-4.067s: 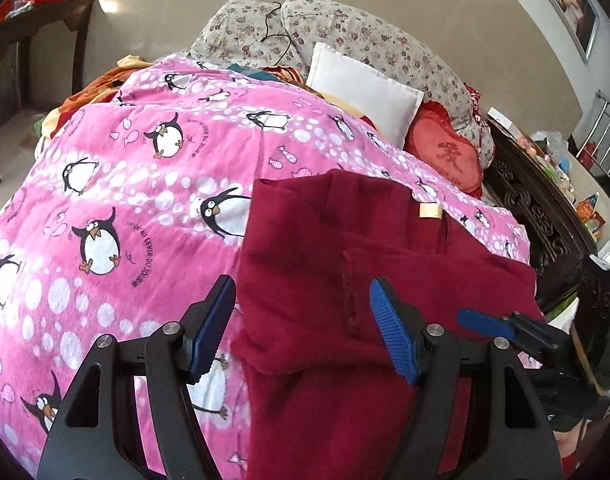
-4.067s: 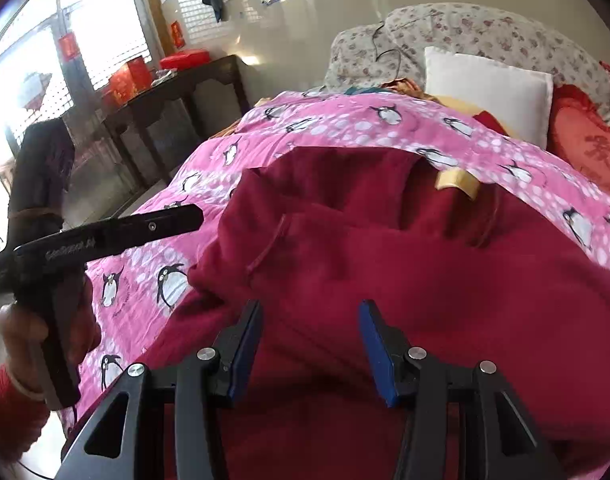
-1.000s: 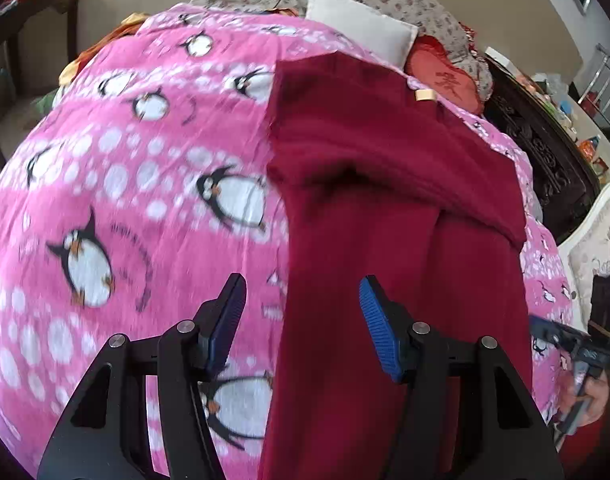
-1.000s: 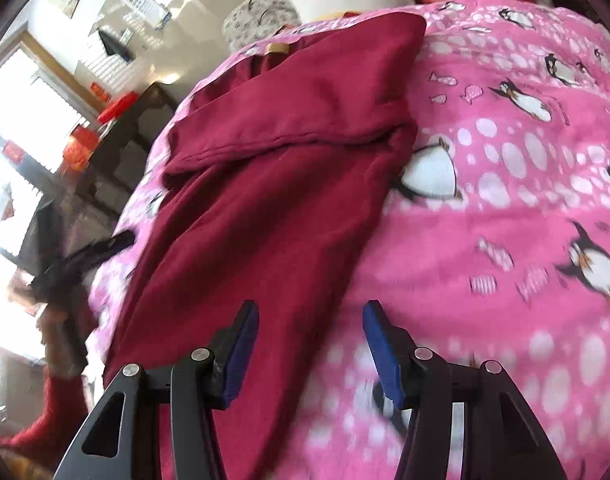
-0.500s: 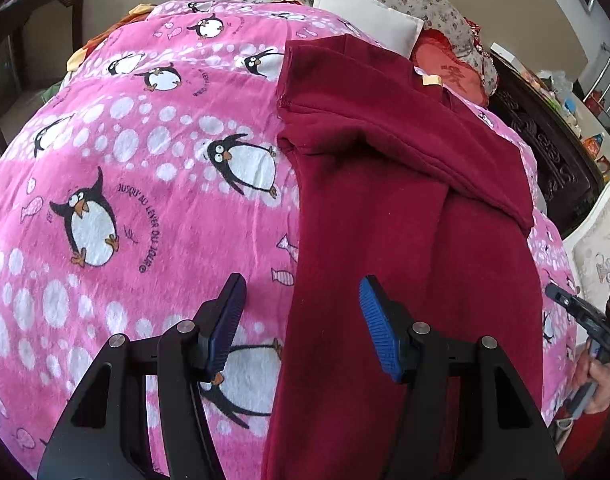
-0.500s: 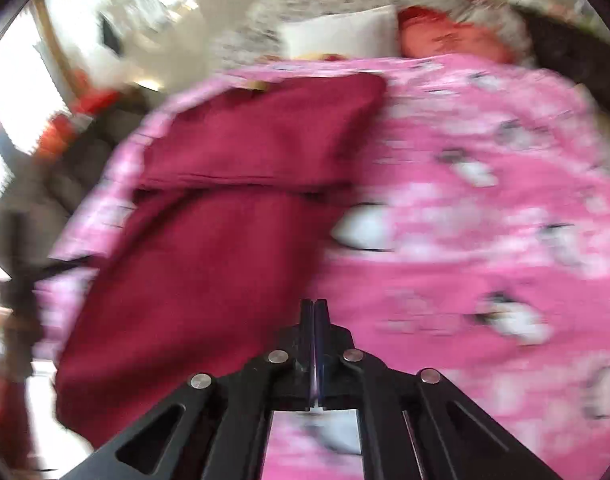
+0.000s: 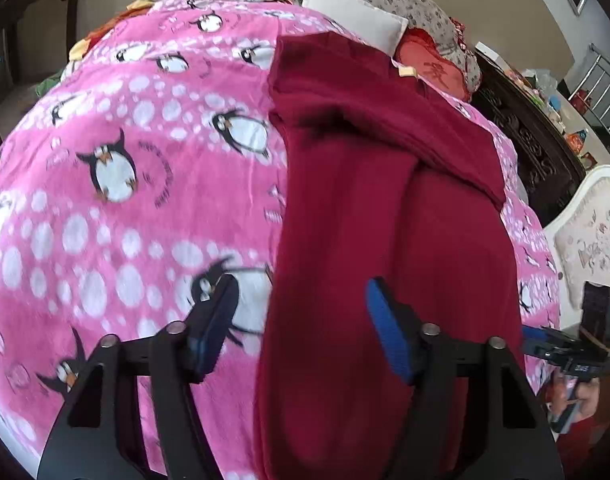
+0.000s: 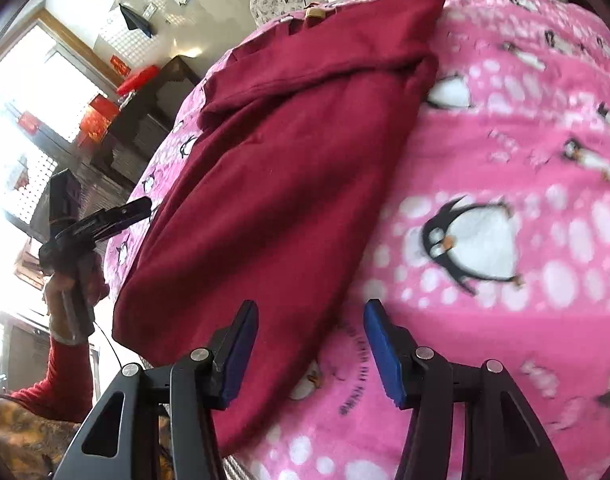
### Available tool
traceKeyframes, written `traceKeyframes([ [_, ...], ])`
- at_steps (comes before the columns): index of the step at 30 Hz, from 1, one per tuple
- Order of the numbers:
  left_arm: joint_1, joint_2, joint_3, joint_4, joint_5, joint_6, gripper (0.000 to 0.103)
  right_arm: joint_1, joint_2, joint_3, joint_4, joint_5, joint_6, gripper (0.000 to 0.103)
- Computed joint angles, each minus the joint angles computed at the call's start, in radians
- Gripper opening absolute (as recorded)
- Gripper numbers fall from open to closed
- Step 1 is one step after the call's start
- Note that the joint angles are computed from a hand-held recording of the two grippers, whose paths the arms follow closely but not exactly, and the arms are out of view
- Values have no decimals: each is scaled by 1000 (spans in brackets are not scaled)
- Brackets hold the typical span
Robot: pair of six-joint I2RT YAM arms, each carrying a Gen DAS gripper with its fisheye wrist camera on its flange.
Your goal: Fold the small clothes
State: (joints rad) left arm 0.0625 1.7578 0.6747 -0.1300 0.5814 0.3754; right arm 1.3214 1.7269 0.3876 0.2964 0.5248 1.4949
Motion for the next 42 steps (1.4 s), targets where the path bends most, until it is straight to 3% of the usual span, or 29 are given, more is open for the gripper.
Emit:
traceKeyframes([
  [1, -6, 4, -3, 3, -6, 1, 68, -11, 25, 12, 18, 17, -22, 50],
  [3, -22, 14, -10, 20, -29, -18, 68, -41, 61, 68, -14, 16, -88, 18],
  [4, -26, 16, -11, 21, -33, -26, 68, -50, 59, 96, -58, 17, -112, 10],
  [7, -11, -10, -29, 4, -24, 4, 68, 4, -17, 137, -244, 73, -86, 10],
  [10, 18, -40, -73, 27, -42, 35, 68, 96, -67, 168, -514, 129, 88, 9],
  [12, 32, -24, -74, 19, -37, 46, 68, 120, -74, 92, -430, 122, 159, 9],
  [15, 37, -30, -87, 1, -24, 58, 68, 109, -27, 25, -231, 107, 168, 13],
  [16, 44, -41, -93, -12, -11, 70, 68, 177, -54, 6, -249, 130, 240, 23],
  [17, 56, -50, -95, -35, 9, 88, 68, 212, -78, -33, -176, 146, 250, 45],
  [19, 76, -58, -99, -68, 27, 114, 68, 280, -97, -49, -155, 180, 301, 59],
  [23, 99, -47, -112, -91, 14, 148, 68, 361, -58, -12, -173, 175, 370, 59],
  [28, 90, -93, -175, -41, -23, 139, 69, 379, 0, 38, -172, 200, 389, 60],
  [33, 54, -135, -263, 81, -76, 125, 70, 335, 52, 65, -115, 176, 312, 60],
  [36, 21, -154, -308, 145, -112, 132, 78, 293, 68, 58, -45, 156, 254, 60],
  [39, -10, -173, -352, 212, -151, 129, 79, 284, 86, 69, -20, 153, 214, 61],
  [42, 2, -162, -352, 222, -138, 134, 79, 272, 115, 51, 87, 151, 182, 62],
])
